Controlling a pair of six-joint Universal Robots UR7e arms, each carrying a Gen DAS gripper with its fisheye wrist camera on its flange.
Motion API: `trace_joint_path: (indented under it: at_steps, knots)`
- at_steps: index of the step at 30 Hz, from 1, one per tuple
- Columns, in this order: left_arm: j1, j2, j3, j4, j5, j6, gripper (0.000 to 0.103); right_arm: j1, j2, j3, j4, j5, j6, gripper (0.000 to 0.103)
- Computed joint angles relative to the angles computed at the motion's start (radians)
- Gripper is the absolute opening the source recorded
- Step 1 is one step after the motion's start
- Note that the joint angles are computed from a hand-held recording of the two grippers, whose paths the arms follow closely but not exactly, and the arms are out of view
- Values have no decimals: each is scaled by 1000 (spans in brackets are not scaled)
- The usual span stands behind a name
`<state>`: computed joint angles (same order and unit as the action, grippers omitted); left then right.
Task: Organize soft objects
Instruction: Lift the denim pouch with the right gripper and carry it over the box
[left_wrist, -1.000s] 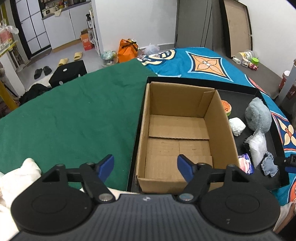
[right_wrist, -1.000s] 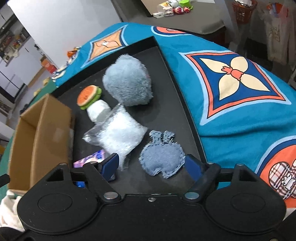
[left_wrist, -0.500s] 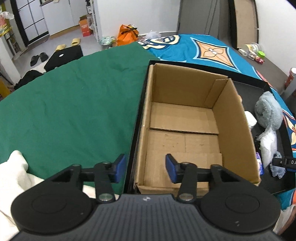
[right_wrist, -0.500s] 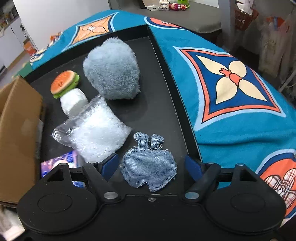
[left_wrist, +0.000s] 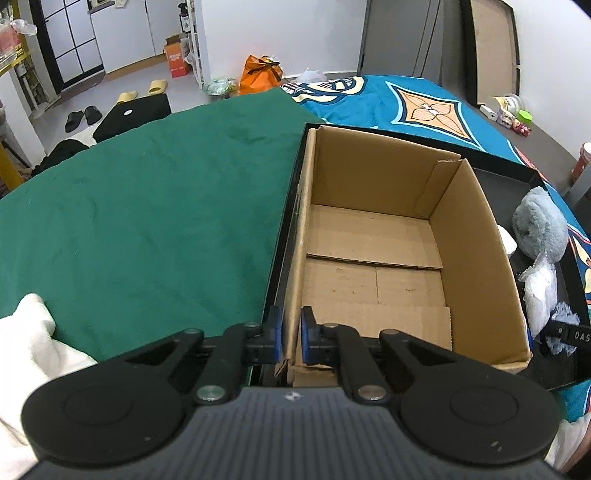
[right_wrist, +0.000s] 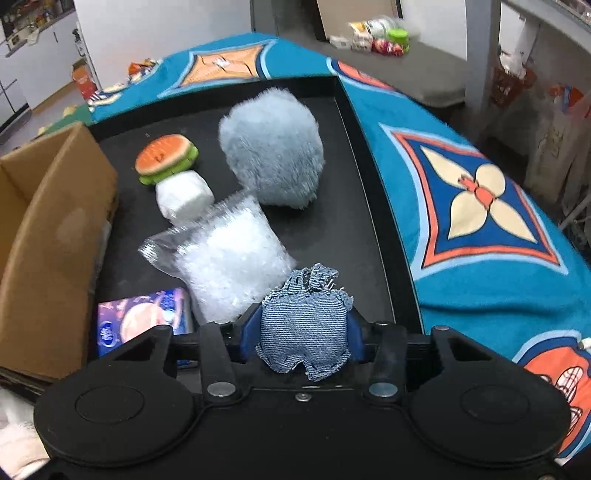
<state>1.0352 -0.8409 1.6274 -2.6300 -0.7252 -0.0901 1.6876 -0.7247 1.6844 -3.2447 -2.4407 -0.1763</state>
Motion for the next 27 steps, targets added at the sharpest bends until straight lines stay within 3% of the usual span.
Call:
trace_joint_path:
  at_steps: [7, 16, 27]
  knots:
    - [-6, -12, 29, -60, -6, 41, 9, 32, 6, 3, -104, 35, -98, 46]
    - [-7, -21, 44, -98, -17, 59, 10, 57, 3, 3, -132, 114, -164, 46]
    - [10, -28, 33, -75, -35, -6, 10, 92, 23, -42, -159, 199, -249, 46]
